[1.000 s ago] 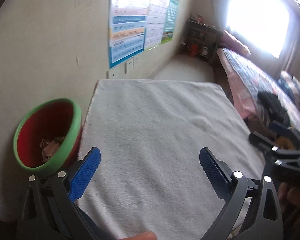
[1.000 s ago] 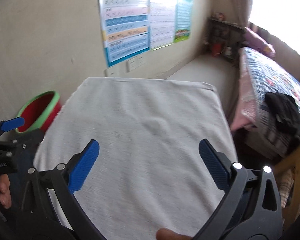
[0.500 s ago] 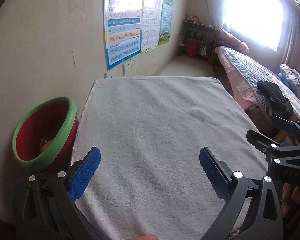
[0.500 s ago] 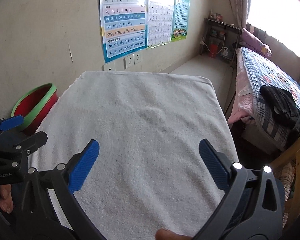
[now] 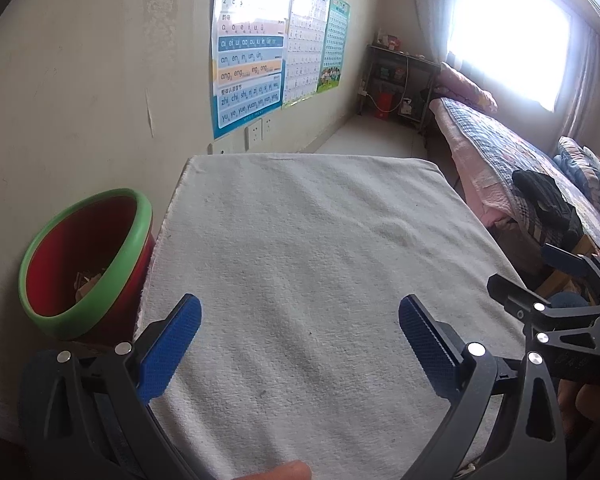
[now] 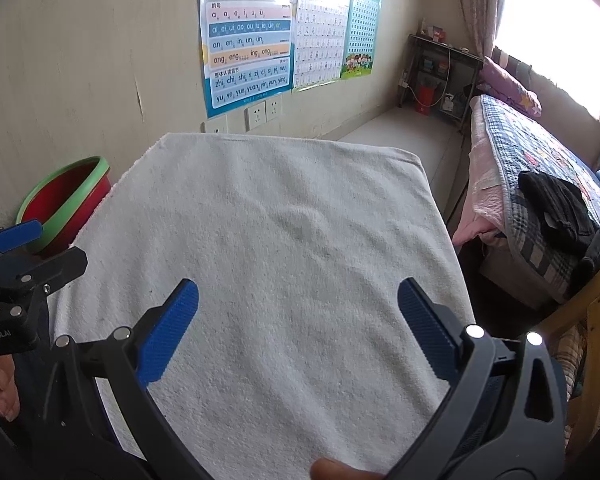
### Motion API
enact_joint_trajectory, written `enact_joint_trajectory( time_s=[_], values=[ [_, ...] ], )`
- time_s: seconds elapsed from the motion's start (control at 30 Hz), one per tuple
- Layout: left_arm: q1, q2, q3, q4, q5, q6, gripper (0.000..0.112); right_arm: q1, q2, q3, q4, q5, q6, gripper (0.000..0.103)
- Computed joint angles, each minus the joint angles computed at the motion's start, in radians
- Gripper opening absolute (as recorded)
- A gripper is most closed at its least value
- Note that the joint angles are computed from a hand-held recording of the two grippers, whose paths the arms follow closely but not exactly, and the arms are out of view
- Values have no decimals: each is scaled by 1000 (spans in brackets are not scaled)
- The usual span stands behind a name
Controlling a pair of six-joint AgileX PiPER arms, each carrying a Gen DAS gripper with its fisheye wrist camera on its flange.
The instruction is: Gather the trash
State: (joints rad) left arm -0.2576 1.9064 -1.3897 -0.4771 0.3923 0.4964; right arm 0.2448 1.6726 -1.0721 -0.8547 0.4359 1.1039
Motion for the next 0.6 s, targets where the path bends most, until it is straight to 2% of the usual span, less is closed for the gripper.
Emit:
enact_joint_trajectory(
  time_s=[0.6],
  values=[
    [0,22,-17,-34,22,29,95,2,20,-7,48,11,-44,98]
  ],
)
